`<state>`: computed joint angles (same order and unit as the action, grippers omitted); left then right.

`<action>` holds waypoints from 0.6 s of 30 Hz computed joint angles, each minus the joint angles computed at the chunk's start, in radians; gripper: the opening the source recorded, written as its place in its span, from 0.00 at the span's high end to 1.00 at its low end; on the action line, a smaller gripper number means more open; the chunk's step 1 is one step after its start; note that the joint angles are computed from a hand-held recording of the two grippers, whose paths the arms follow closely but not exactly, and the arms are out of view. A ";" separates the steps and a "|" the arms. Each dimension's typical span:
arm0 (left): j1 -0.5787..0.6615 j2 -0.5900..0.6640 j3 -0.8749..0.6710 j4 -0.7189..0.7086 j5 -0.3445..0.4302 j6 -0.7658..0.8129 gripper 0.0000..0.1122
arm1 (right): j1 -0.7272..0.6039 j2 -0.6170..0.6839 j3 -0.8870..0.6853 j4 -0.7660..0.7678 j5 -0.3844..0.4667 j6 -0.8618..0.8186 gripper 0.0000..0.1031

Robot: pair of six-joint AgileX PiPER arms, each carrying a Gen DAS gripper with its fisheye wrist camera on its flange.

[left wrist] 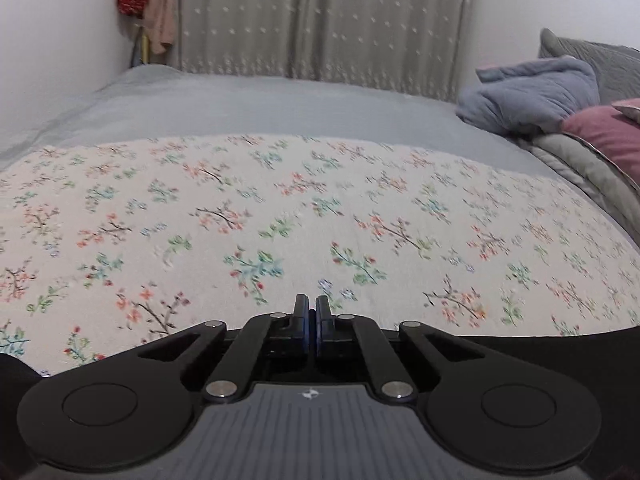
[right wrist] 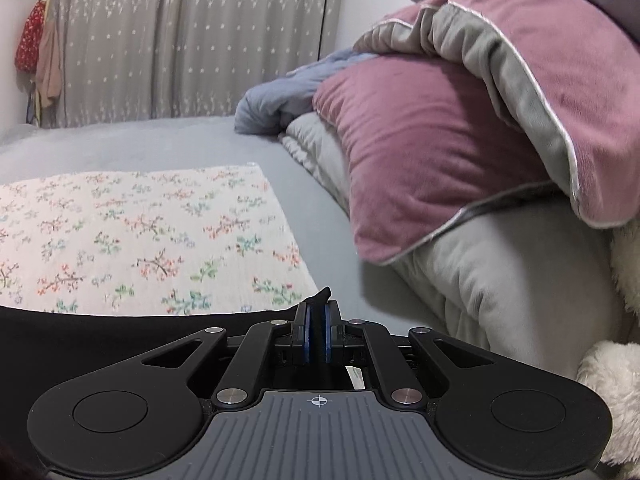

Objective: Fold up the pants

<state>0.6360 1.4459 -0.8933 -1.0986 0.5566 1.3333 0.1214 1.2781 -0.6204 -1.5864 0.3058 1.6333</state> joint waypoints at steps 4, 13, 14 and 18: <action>-0.032 0.016 0.018 0.025 -0.055 -0.007 0.83 | 0.022 0.063 -0.050 0.164 0.040 -0.140 0.95; -0.020 -0.078 0.062 0.005 -0.049 -0.032 0.44 | 0.093 0.094 -0.087 0.216 0.232 -0.161 0.70; -0.003 -0.098 0.060 0.021 -0.023 -0.053 0.44 | 0.082 0.063 -0.082 0.236 0.208 -0.182 0.69; 0.080 -0.190 0.052 0.129 0.093 -0.222 0.44 | 0.107 -0.074 -0.047 0.251 0.177 -0.268 0.68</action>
<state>0.7164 1.2558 -0.8412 -0.9691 0.6501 1.1117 0.2282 1.2043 -0.6673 -1.3355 0.4827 1.3651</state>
